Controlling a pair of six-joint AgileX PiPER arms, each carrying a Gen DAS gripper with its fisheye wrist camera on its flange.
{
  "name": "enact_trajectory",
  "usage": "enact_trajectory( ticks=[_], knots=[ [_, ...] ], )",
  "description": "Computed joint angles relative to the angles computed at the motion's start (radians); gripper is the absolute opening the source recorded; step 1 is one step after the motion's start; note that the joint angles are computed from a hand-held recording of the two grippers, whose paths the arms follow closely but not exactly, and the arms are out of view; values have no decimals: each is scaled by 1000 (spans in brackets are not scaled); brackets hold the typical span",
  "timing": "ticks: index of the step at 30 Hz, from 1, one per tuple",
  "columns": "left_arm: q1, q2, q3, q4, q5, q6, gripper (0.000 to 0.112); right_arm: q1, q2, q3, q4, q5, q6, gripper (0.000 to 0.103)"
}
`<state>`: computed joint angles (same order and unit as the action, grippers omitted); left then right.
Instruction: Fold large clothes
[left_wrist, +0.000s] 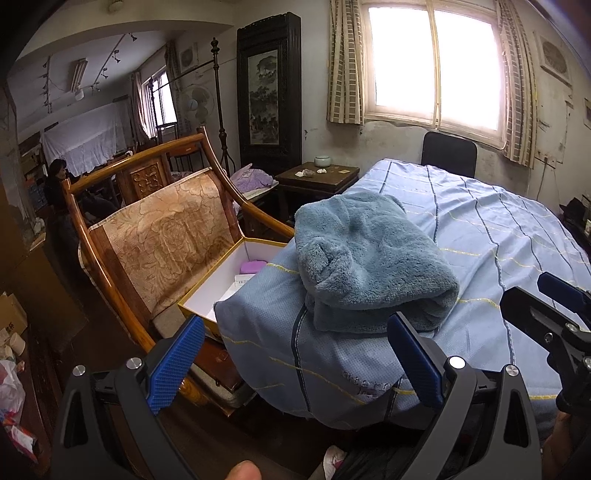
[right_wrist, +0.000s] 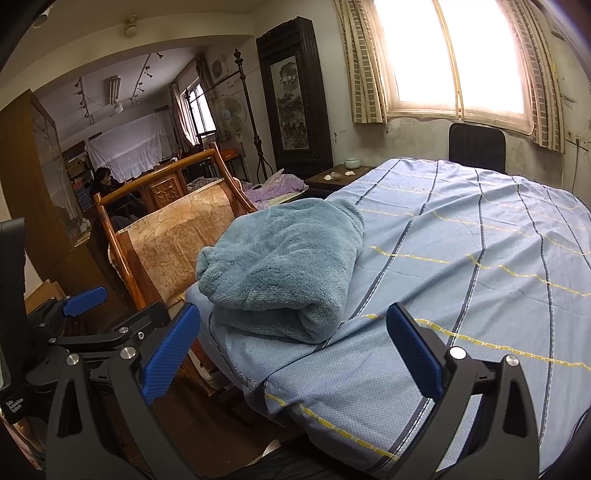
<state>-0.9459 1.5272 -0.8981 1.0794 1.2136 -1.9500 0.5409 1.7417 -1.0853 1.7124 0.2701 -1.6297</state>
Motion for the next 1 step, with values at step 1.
enact_trajectory(
  ticks=[1],
  knots=[
    [1,0,-2,-3,-2,4,99,-1,0,0,-6,2,6,98]
  ],
)
